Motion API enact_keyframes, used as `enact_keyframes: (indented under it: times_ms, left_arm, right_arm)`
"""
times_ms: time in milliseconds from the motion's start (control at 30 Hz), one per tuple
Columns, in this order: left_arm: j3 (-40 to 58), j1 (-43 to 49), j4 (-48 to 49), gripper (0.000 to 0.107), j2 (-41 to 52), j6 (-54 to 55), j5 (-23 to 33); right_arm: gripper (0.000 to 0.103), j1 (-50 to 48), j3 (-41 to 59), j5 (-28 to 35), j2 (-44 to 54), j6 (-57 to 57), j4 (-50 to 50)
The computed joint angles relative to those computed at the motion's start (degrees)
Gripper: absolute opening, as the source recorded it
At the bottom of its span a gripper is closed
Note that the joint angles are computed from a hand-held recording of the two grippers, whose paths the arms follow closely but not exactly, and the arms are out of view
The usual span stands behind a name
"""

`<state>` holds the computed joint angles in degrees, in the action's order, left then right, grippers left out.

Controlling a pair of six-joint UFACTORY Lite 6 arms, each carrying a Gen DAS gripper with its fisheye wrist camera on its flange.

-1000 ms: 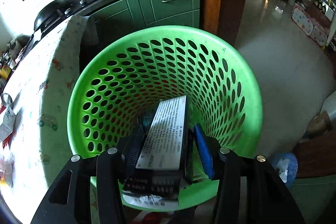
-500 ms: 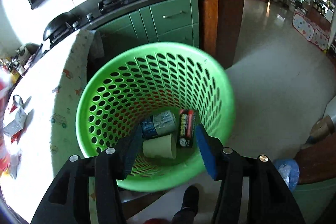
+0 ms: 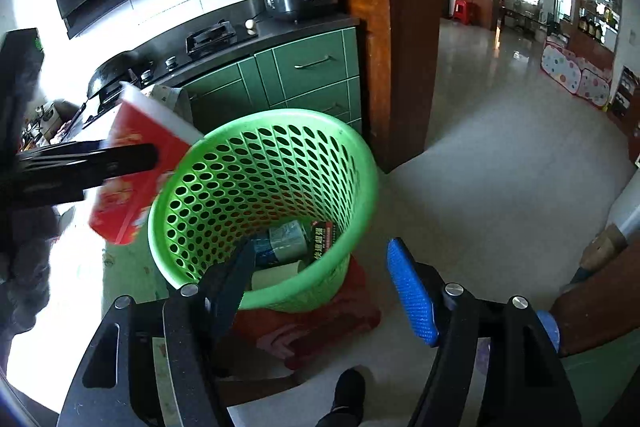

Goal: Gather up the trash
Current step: 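Carry the red printed cup over the green basket and release it with the left tool, then return the left tool to the table and grasp the orange juice bottle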

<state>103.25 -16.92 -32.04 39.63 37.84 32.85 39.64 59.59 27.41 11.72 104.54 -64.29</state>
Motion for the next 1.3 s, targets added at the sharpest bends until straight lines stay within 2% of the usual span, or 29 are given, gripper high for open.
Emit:
enact_keyframes:
  times_ms: [200,467,567,667,867,1133,1300]
  left_arm:
    - [13.1,-3.4,3.6,0.073,11.6,-7.9,3.7]
    - [27.4,-5.8,2.8,0.074,23.2,-13.1,9.3]
    - [27.9,-6.0,2.2,0.077,24.2,-13.2,10.2]
    - [22.4,-5.7,1.1,0.078,20.8,-11.0,8.2]
    - [2.0,-3.6,-3.6,0.082,6.0,-0.4,2.3]
    - [-19.7,3.9,-11.5,0.082,-13.7,12.2,-0.1]
    - [-32.8,11.0,-16.8,0.082,-25.9,21.3,0.6]
  right_arm:
    - [0.069,-0.3,-5.5,0.5,-3.7,4.9,-3.5]
    - [0.07,-1.6,-11.7,-1.2,-6.2,12.2,-8.4]
    - [0.07,-1.5,-12.7,-1.5,-6.8,13.3,-8.7]
    - [0.07,-0.4,-12.7,-0.4,-7.4,12.5,-7.5]
    - [0.072,3.8,-9.4,3.1,-7.1,11.5,-4.9]
    - [0.074,11.4,-1.1,8.7,-4.3,7.5,-0.5]
    - [0.078,15.7,6.2,10.8,0.0,5.2,1.3]
